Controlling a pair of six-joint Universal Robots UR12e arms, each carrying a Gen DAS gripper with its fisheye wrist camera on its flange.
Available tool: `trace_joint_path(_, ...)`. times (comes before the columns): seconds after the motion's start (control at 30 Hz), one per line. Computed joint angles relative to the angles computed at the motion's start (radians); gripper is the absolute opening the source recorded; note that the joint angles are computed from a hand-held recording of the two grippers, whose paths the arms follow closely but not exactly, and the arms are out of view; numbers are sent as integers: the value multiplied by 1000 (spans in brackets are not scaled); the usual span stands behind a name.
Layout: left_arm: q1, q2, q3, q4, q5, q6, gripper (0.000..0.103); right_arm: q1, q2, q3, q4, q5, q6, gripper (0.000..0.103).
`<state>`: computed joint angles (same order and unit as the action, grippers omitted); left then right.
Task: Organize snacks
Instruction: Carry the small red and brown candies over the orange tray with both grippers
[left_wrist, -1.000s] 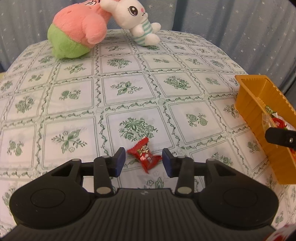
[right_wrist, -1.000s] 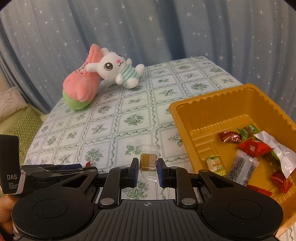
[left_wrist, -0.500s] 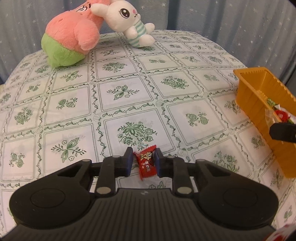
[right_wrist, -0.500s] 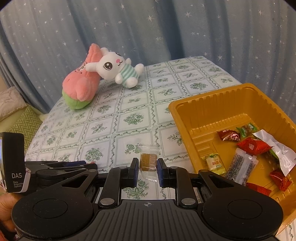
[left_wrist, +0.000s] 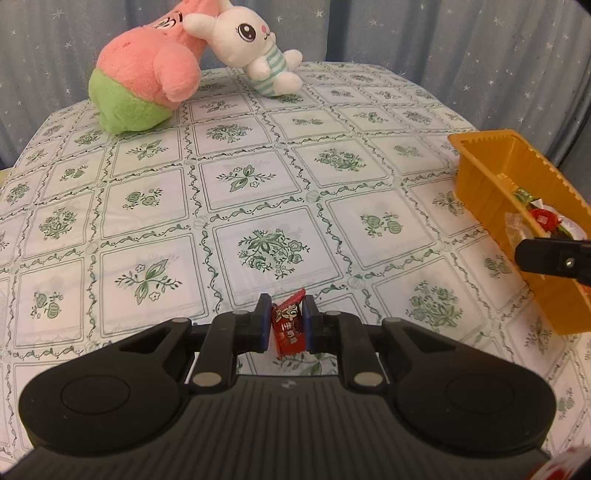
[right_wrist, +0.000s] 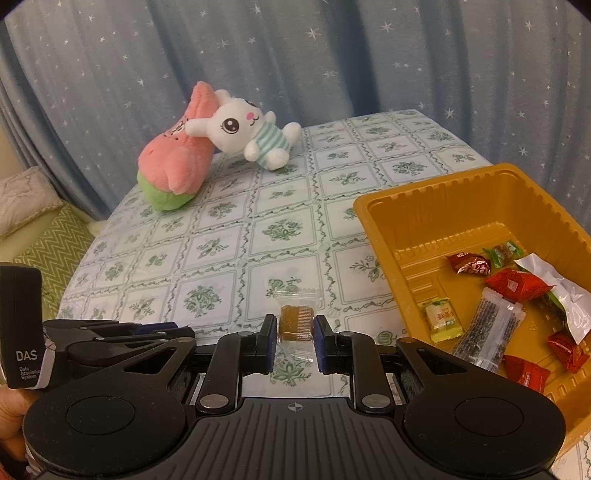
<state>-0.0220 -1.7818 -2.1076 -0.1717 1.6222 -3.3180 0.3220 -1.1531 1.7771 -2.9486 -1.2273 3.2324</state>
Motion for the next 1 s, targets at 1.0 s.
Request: trace_joint_path(1.0,-165,88,38,7,-98,-10,15,-141,-169,186,-49,86,-15,21)
